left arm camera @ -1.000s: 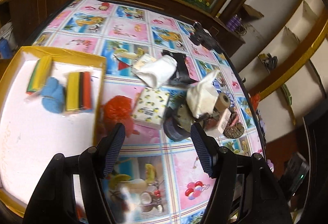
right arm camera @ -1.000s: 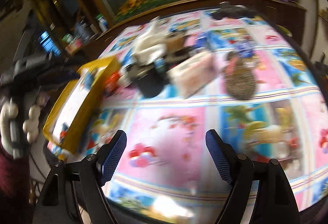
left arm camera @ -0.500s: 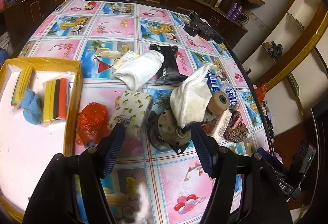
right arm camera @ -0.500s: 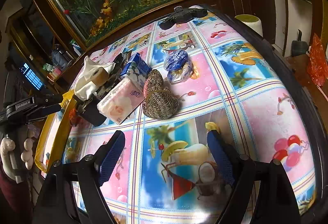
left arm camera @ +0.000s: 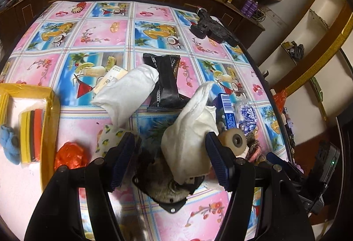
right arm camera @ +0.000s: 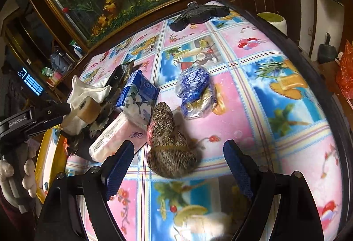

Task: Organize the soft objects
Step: 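Grasp the white cloth with the left tool while the right tool grasps the brown knit rabbit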

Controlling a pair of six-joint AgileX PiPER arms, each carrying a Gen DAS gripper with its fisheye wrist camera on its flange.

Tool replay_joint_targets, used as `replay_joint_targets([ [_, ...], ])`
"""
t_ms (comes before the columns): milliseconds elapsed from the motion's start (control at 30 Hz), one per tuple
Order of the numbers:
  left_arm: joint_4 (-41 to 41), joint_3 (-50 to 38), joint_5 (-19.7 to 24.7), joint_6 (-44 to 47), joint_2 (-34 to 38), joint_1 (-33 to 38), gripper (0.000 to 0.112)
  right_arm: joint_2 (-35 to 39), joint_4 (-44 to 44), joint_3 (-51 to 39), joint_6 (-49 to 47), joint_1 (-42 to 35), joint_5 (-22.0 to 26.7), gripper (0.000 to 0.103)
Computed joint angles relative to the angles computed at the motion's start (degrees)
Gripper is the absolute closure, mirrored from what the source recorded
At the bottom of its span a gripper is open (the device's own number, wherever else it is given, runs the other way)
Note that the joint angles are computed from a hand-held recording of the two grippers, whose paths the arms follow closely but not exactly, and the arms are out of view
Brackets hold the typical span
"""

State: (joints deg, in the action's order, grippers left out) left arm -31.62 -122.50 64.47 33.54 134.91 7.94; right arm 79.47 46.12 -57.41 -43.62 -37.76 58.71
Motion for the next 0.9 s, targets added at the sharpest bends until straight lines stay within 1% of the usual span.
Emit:
replay_joint_targets([
  [100, 0.7, -3.1, 1.2, -1.2, 2.2, -0.7, 0.047, 1.6, -0.3, -0.4, 0.9, 2.4, -1.4, 0.020],
  [300, 0.1, -6.3, 2.6, -1.2, 4.1, -2.2, 0.047, 3.5, -0.2, 0.0, 1.0, 3.9, -3.2, 0.020],
  [333, 0.4, -4.8, 1.3, -0.5, 3.3, -2.7, 0.047, 3.6, -0.1, 0.1, 0.8, 4.1, -3.7, 0.020],
  [400, 1.8, 0.0, -3.8, 1.6, 0.6, -3.9, 0.049, 3.0, -0.1, 0.8, 0.8, 4.7, -4.6, 0.020],
  [433, 2.1, 1.1, -5.0, 2.4, -0.1, -4.3, 0.053, 2.8, -0.1, 0.9, 0.8, 4.9, -4.8, 0.020],
  [467, 2.1, 0.8, -4.5, 3.0, -0.1, -4.5, 0.059, 2.7, 0.0, 1.0, 0.6, 5.1, -5.1, 0.020],
  [500, 1.8, 0.0, -3.5, 3.3, 0.2, -4.4, 0.080, 2.5, 0.1, 1.2, 0.4, 5.4, -5.5, 0.021],
  [533, 2.6, -0.2, -3.0, 3.0, 0.2, -4.7, 0.092, 2.5, 0.1, 1.3, 0.1, 5.7, -5.9, 0.028],
  [567, 3.3, 0.3, -3.4, 3.0, -0.1, -4.9, 0.093, 2.4, 0.0, 1.4, -0.1, 6.0, -6.2, 0.035],
  [600, 3.5, 2.3, -4.9, 3.8, -1.1, -5.1, 0.094, 2.4, -0.6, 1.4, 0.0, 6.7, -6.7, 0.051],
  [667, 3.2, 5.1, -6.4, 5.4, -2.9, -5.1, 0.098, 2.1, -1.5, 1.7, 0.4, 7.5, -7.5, 0.053],
  [700, 2.8, 6.0, -6.6, 5.9, -3.5, -4.9, 0.099, 1.8, -1.4, 1.7, 0.4, 7.3, -7.2, 0.053],
  [800, 0.5, 9.4, -7.9, 7.9, -6.2, -3.8, 0.099, 0.5, 0.0, 2.4, -1.1, 5.5, -5.6, 0.053],
  [900, -2.9, 11.8, -7.7, 10.1, -8.5, -2.0, 0.099, -2.0, 0.8, 3.4, -2.5, 3.1, -3.7, 0.053],
])
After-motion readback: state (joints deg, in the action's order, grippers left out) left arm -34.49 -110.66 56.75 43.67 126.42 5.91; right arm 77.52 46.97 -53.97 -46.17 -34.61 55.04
